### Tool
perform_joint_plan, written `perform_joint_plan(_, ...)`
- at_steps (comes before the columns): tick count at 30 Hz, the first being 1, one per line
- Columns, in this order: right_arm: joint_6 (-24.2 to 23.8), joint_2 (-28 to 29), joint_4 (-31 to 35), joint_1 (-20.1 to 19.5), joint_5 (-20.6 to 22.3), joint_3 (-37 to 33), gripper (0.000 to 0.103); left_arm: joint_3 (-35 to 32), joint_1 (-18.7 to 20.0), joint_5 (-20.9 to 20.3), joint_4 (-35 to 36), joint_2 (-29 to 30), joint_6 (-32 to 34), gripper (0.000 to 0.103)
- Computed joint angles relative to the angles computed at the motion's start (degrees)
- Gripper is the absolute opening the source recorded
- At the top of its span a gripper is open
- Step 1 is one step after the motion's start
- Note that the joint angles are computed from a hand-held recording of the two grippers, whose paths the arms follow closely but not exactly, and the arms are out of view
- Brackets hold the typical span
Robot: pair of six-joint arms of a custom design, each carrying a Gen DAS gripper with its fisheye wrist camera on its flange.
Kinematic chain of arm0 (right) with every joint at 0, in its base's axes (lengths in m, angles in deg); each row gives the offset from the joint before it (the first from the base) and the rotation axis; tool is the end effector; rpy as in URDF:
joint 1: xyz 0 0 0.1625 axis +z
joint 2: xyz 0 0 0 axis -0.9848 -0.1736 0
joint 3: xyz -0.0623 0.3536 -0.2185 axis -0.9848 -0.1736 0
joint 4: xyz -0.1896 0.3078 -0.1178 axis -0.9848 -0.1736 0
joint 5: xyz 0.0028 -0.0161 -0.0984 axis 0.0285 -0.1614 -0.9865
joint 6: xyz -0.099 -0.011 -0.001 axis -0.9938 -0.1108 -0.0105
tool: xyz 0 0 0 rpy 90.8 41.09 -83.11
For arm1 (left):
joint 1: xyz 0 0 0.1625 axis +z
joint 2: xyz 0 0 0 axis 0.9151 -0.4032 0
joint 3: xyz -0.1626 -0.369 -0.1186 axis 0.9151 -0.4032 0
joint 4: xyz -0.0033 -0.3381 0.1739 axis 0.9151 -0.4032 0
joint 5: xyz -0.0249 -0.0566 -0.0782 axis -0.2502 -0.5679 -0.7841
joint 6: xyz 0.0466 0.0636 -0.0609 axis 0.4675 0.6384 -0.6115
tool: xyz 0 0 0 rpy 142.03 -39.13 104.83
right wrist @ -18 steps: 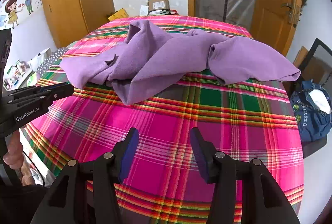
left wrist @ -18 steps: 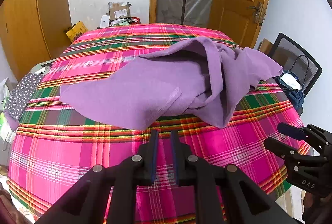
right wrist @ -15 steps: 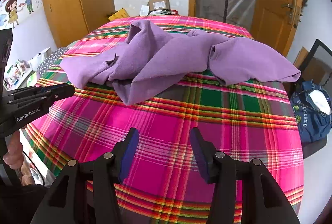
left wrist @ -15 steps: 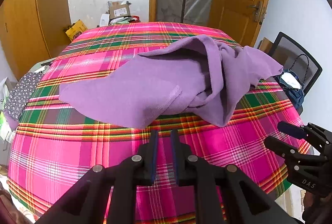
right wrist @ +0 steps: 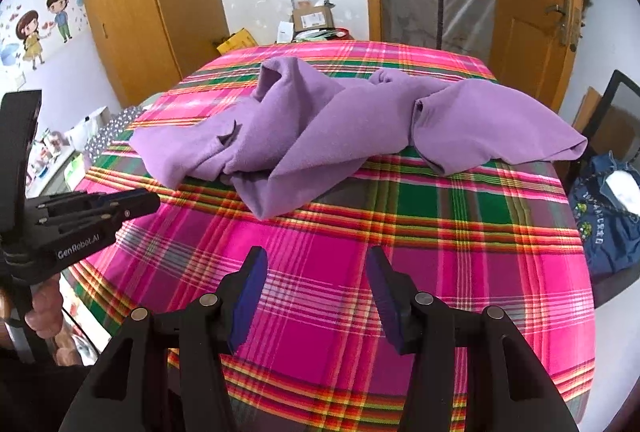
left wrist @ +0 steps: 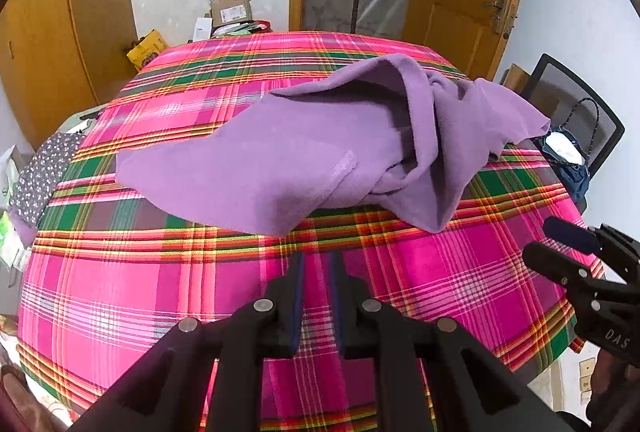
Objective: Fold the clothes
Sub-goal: 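Move both grippers toward the crumpled lilac garment on the bed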
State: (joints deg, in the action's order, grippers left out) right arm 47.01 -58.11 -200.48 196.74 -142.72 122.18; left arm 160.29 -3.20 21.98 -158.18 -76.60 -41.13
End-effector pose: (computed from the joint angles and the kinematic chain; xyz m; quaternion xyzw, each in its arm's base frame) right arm 0.2926 -0.4518 0.0060 0.0979 -0.8674 0.3618 0.3274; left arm -0.0796 -0.5660 0.1982 0.3217 0.8878 -0.2077 0.2554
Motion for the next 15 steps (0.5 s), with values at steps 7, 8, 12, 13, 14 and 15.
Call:
perform_joint_plan(7,-0.96,0.4,-0.45,0.31,-1.24,-0.56,0.053,0.21,-0.49,0.89,-0.73,0.24,-0.43,0.012)
perform_joint_plan(8,-1.09,0.39,-0.43,0.26,-1.17,-0.56,0.053,0.26,-0.42,0.58,-0.84,0.12,-0.42,0.012)
perform_joint_plan(12,-1.73,0.44,-0.65,0.12,-0.89,-0.61,0.053,0.08,-0.28,0.01,-0.31,-0.01,-0.48,0.012)
perform_joint_plan(13,-1.91,0.49,-0.69,0.1,-0.96,-0.74,0.053,-0.09,-0.24,-0.06,0.19,0.01,-0.7,0.012)
perform_joint_plan(14,-2.01,0.55,-0.71,0.1,-1.11,-0.87,0.053,-0.35,-0.14,-0.18,0.82,0.06,-0.98,0.012)
perform_joint_plan(15,-2.13,0.61,-0.86,0.09,-1.26,-0.96,0.053,-0.63,0.0,-0.33,1.45,0.11,-1.25,0.012)
